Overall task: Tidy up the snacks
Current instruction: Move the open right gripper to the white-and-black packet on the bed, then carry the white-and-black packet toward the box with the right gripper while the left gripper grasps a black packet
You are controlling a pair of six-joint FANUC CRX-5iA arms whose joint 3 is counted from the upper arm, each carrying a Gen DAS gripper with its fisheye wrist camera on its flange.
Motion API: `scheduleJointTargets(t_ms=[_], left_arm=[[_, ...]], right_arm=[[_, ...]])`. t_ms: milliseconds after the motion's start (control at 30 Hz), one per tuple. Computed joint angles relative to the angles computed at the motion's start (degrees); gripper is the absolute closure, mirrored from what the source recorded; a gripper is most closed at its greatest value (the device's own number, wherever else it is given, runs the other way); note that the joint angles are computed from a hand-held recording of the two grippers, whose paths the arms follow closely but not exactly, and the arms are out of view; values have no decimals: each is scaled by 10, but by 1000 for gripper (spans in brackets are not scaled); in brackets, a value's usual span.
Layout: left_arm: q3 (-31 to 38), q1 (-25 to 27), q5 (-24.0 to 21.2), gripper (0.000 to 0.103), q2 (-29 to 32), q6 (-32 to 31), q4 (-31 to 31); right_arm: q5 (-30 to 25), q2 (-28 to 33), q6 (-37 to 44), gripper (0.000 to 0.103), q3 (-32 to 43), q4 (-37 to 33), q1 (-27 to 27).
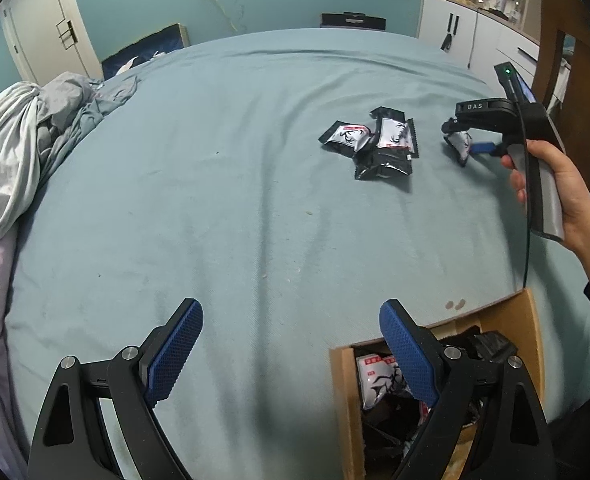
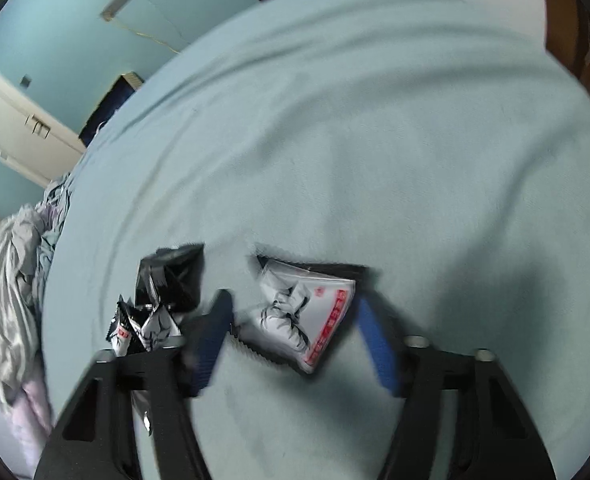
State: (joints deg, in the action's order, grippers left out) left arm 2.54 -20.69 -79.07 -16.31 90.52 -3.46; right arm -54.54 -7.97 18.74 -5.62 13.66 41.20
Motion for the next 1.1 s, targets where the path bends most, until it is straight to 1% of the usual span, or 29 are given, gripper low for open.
scheduleJointTargets(t_ms=[33, 100, 167, 267, 367, 433, 500, 567, 600, 633, 700, 733, 767, 833, 900, 933, 967, 1000, 1033, 1100], left_arm=[[-1, -1, 2, 12, -1, 2, -2], [-3, -6, 8, 12, -4, 6, -10], [0, -18, 14, 12, -5, 11, -31], [-1, -27, 30, 12, -12, 13, -49], [0, -47, 53, 11, -20, 18, -84], [5, -57, 64, 10, -16, 11, -99], [17, -66, 63, 7, -2, -16, -102], [43, -85, 48, 4, 25, -42, -111], [56, -94, 42, 3, 40, -51, -114], [67, -100, 37, 3, 55, -60, -111], [95, -108, 23, 1, 90, -67, -98], [112, -110, 10, 0, 112, -68, -89], [138, -111, -10, 0, 143, -65, -78], [171, -115, -36, 0, 185, -59, -64], [212, -127, -54, 0, 231, -40, -69], [227, -133, -59, 0, 248, -32, -74], [245, -138, -63, 0, 267, -23, -78], [260, -142, -67, 0, 284, -16, -78], [274, -144, -70, 0, 302, -8, -75], [303, -144, -84, 0, 338, 4, -61]], right_arm=[[2, 2, 15, 63, 3, -5, -1], [23, -8, 12, 68, -12, 1, 2], [35, -21, -6, 71, -31, 17, 11], [41, -41, -30, 72, -47, 29, 26], [54, -94, -100, 72, -81, 46, 56], [57, -134, -161, 72, -102, 60, 89], [47, -163, -177, 72, -108, 74, 120], [9, -193, -222, 72, -122, 143, 180], [-26, -211, -252, 72, -132, 188, 225], [-50, -226, -279, 72, -144, 221, 261], [-107, -264, -365, 72, -181, 299, 351], [-129, -277, -396, 72, -197, 320, 383], [-156, -292, -441, 72, -217, 343, 425], [-208, -320, -539, 72, -257, 377, 508], [-245, -339, -618, 72, -285, 399, 568], [-254, -342, -640, 72, -291, 401, 582], [-254, -343, -645, 72, -292, 397, 580], [-245, -345, -640, 72, -293, 387, 567], [-220, -349, -630, 72, -297, 379, 542], [-140, -346, -607, 72, -301, 355, 466]])
